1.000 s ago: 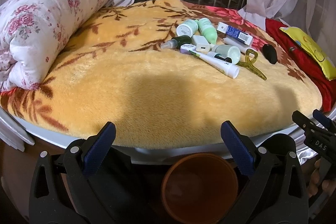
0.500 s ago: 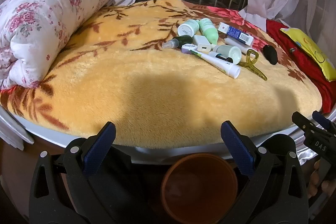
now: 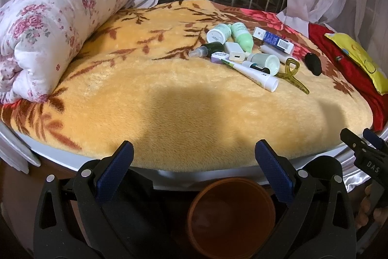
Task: Collect trash
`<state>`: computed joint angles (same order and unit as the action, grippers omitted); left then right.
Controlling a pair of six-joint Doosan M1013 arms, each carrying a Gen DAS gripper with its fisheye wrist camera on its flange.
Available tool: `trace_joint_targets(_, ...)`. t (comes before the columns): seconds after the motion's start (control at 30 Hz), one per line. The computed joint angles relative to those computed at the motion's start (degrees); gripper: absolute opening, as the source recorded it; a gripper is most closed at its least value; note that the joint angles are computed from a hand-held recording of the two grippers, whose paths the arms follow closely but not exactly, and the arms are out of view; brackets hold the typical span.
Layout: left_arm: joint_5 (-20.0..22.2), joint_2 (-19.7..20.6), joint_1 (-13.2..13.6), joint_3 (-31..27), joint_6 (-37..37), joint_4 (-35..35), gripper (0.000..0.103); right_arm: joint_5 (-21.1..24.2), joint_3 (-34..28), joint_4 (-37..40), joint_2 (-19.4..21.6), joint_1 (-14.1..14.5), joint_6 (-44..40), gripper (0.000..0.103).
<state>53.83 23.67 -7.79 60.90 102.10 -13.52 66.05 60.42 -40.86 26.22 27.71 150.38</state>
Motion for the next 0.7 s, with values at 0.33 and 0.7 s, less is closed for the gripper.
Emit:
trace_joint_targets(0.33,1.26,0.73,-0.15,-1.17,0.50,-0.89,0.098,0.49,-0.27,-0.35,0.02,-0.30,-0.43,0.098)
trace_joint_targets(0.7,3.10,5.11,-2.35,-8.09,-0.45,1.79,0.098,0.78,-4.77,0.69,2.32,-3.78,-5.32,0.098)
